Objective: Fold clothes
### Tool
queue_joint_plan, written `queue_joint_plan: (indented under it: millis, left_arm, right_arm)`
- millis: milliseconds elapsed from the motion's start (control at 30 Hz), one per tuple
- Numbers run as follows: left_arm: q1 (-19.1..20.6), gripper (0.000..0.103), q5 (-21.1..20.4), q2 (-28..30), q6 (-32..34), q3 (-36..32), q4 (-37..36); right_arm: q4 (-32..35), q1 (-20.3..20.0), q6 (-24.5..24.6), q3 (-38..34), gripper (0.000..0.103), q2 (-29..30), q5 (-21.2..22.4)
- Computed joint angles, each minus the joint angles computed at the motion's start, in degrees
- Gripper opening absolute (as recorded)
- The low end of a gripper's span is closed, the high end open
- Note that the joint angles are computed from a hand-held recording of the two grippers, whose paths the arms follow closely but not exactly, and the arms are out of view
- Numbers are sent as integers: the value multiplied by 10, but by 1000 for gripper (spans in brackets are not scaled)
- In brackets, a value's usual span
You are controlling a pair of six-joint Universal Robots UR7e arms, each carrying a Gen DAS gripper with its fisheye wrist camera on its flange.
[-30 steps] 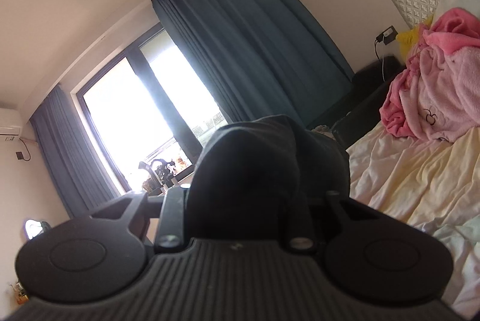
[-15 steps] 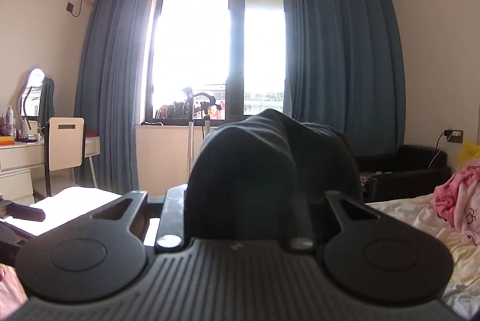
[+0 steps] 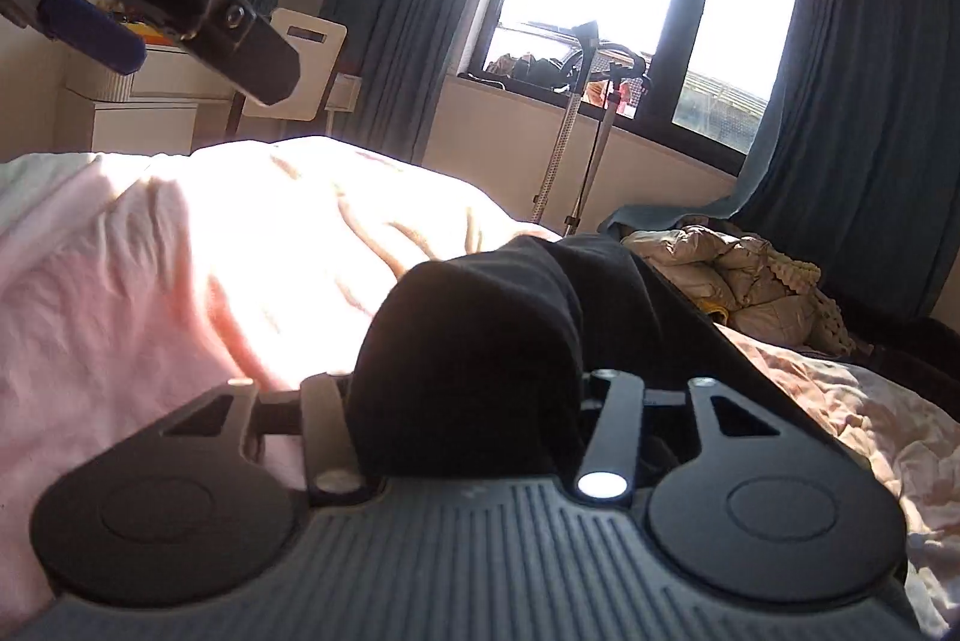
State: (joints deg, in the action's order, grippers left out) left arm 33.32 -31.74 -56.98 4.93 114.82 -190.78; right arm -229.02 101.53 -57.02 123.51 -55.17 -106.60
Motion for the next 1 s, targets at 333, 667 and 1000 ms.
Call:
queue_joint_plan:
  millis: [333,667,1000]
  left_arm:
    - [-35,100,-83,31,-142,-10,20]
    - [-14,100,-222,56,-184,26,-28]
    - [-12,100,-299,75,-141,52,-164]
  right_arm:
    - [123,3,-60,146,85,-234,48]
    - [170,-124,48,213,84,-389,79]
    - [217,-150,54,184,83,-331,29]
